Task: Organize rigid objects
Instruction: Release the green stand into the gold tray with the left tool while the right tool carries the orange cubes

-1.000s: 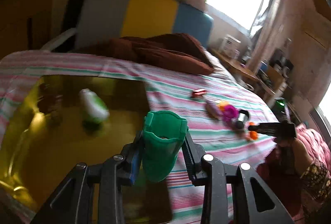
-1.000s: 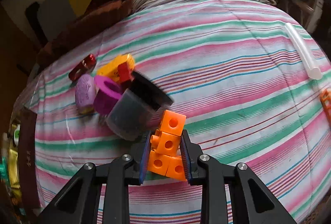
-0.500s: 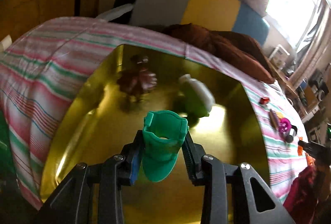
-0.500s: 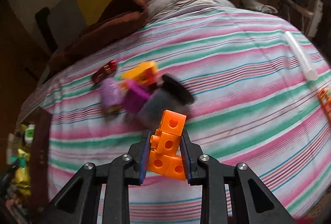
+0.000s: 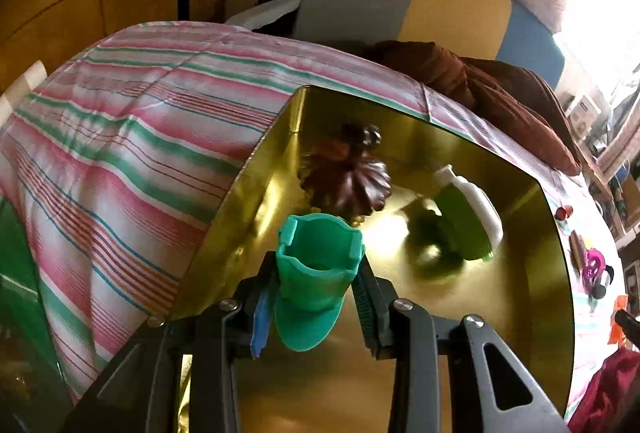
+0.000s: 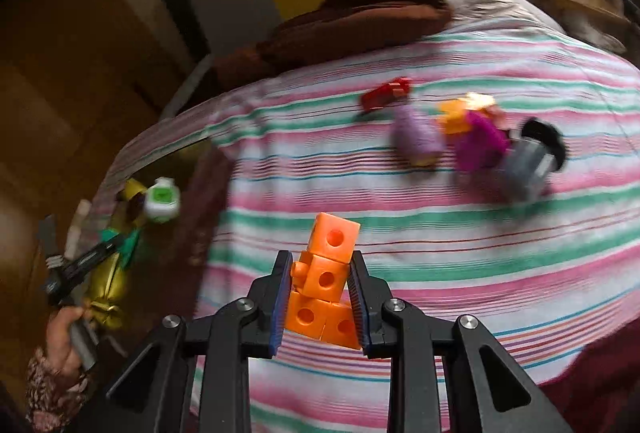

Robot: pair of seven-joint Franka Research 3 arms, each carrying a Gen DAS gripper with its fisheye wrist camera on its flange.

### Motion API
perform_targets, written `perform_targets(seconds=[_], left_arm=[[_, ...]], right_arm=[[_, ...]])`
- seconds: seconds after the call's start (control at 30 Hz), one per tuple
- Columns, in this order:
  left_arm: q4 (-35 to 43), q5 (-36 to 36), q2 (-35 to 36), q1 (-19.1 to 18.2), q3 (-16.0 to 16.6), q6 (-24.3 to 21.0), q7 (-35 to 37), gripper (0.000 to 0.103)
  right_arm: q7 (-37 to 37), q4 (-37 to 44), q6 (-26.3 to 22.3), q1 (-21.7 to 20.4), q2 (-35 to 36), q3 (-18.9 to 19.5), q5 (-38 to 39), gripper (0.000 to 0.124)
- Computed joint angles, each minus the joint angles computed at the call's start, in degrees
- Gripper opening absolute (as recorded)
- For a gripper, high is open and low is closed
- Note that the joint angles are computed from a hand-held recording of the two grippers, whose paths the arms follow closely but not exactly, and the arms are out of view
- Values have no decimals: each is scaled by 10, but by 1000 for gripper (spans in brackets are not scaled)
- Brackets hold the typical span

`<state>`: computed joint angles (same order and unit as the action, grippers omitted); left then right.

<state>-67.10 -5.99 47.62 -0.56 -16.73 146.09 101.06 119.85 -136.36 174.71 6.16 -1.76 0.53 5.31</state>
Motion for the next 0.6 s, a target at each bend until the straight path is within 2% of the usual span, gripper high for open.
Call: perform_targets(seconds=[0.07, 0.13, 0.3, 0.37, 0.47, 0.6], left_arm=[[-11, -3, -8, 2, 0, 0, -5, 38], [-41, -16, -25, 13, -8, 18, -6, 42], [-179, -71, -96, 62, -54, 136, 20, 47], [-234, -100, -123, 95, -90, 173, 46, 47], [-291, -138, -152, 136, -137, 208, 83, 47], [-341, -147, -183, 143, -149, 236, 95, 47]], right_arm=[[-23, 16, -1, 11, 8, 5, 21, 28], [-50, 33, -4, 23, 18, 9, 46, 28], [-121, 82, -13, 48, 47, 21, 106, 28], [-147, 105, -20, 55, 62, 27, 126, 28], [-175, 148, -39, 67, 92, 32, 139, 28], [-202, 210, -68, 76, 137, 39, 151, 28]])
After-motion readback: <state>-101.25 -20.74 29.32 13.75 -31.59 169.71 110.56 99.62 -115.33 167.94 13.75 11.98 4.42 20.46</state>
